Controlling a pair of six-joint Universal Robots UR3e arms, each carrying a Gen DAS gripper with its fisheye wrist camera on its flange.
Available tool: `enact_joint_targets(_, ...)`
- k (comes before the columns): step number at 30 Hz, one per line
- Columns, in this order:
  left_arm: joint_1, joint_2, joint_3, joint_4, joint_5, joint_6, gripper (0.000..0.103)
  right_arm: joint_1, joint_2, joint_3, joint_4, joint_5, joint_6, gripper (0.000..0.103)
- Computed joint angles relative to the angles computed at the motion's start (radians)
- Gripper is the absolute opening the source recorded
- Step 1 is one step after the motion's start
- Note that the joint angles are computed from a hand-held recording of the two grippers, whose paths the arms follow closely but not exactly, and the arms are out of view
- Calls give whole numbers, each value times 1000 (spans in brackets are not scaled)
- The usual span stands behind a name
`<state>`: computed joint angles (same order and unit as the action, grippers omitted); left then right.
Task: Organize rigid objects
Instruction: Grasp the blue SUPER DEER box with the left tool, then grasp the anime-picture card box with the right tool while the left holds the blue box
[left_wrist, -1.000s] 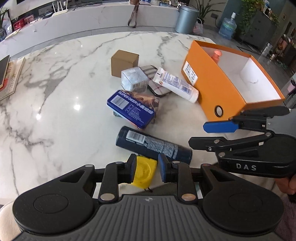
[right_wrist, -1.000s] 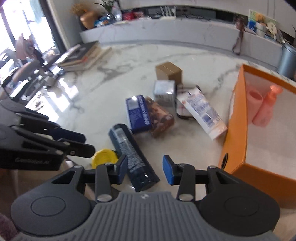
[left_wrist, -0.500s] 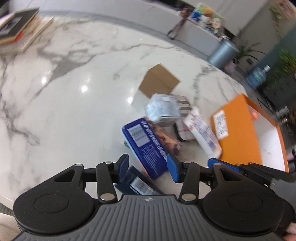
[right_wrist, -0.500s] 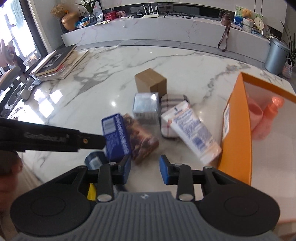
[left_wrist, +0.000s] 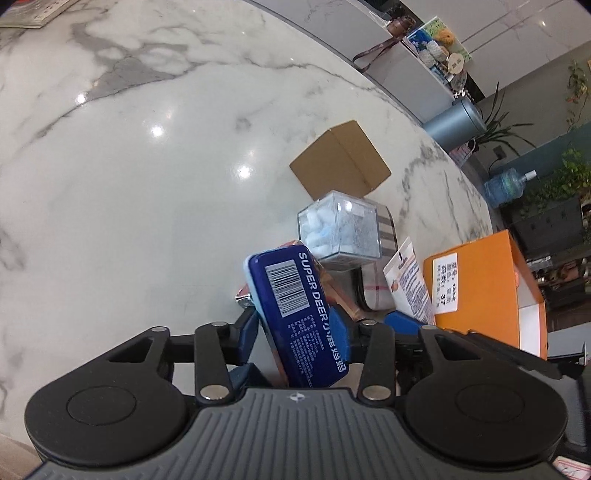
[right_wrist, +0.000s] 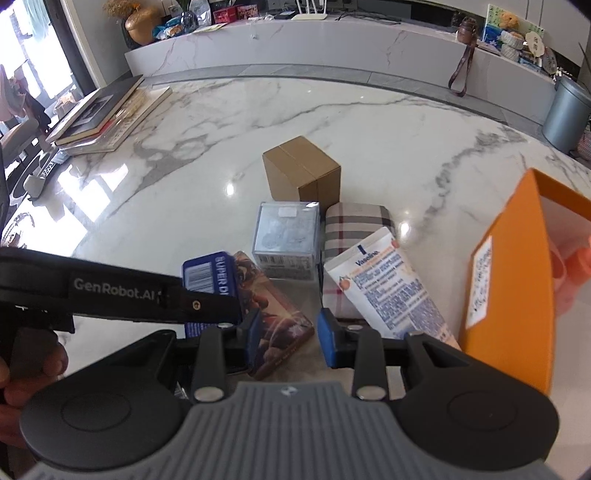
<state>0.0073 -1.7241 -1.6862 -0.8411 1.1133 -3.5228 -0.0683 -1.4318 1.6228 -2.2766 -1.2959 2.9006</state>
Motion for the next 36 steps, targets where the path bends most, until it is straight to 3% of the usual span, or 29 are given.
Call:
enact_joint_targets(5, 22, 22, -15, 30, -27, 0, 23, -2, 23, -23, 27, 25, -17, 34)
enact_joint_targets(10, 17, 33, 46, -56, 16, 26, 19, 10, 60, -64, 66, 44, -58, 35)
enact_joint_targets(15, 44, 84, 69, -148, 70, 83, 17, 39, 78, -93, 81, 59, -119, 35)
enact_joint_targets(20, 37, 69, 101, -190, 153, 123, 14, 107, 123, -136, 67, -11, -189, 39)
enact_joint_targets(22, 45, 60, 92, -199, 133, 139, 14, 127, 143, -160, 69, -33, -203, 48)
enact_joint_targets(26, 36, 49, 73, -184, 135, 163, 15, 174, 177, -178, 26, -118, -240, 51)
enact_joint_targets(31, 34, 32, 69, -193, 130, 179, 15, 208, 205, -179, -26, -186, -281, 63)
enact_joint_targets(36, 48, 37, 46, -180, 109, 179, 15, 184, 242, -234, 28, -156, -260, 66)
